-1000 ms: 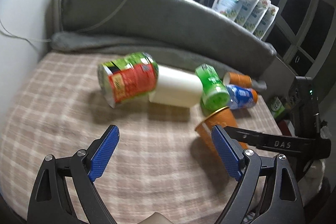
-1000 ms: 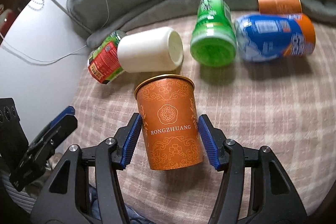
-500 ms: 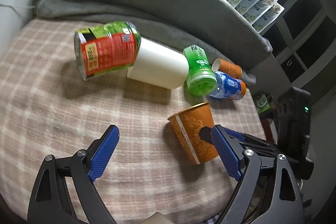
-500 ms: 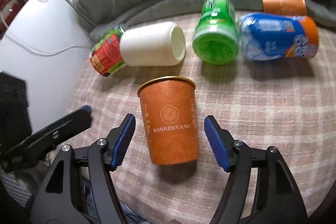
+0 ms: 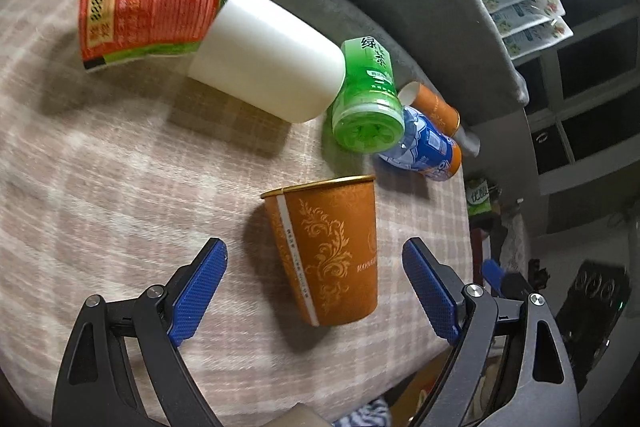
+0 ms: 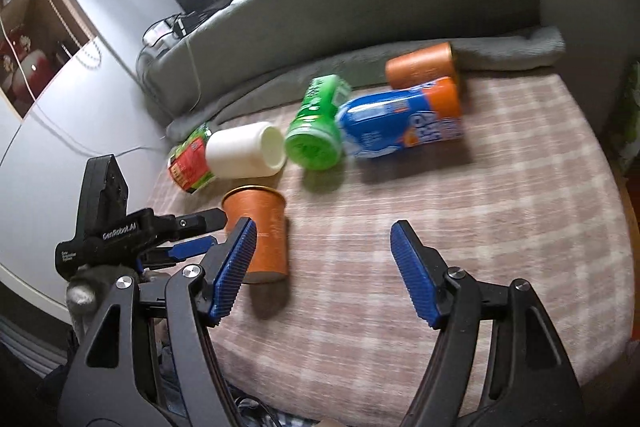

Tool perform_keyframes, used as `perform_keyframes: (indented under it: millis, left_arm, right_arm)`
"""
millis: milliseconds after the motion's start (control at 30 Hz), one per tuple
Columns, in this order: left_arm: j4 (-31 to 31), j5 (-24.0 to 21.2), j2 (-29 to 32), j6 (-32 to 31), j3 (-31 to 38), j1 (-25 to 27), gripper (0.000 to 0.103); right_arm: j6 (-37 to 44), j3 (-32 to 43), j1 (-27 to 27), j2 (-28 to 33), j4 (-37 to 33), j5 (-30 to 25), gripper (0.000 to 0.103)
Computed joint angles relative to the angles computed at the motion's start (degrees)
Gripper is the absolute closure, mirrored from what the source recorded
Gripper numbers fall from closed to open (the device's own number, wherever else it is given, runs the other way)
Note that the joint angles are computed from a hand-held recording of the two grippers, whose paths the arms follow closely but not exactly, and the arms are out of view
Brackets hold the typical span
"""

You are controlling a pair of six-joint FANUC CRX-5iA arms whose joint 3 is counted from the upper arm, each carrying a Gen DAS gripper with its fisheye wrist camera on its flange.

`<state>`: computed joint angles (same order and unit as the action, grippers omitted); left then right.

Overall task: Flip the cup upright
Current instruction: 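Close the left tool around the body of the orange cup, then lift the orange cup with the left tool and turn it rim-up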

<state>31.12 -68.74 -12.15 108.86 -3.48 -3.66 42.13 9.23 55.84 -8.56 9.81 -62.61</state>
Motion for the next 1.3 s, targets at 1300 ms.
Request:
perform_keyframes:
  millis: [1300]
  left_arm:
    - [-8.21, 4.18, 1.92, 2.82, 3.9, -4.62, 0.037]
  right_arm:
    - [-1.76, -2.97, -0.79, -0.41, 1.04, 1.15, 0.031]
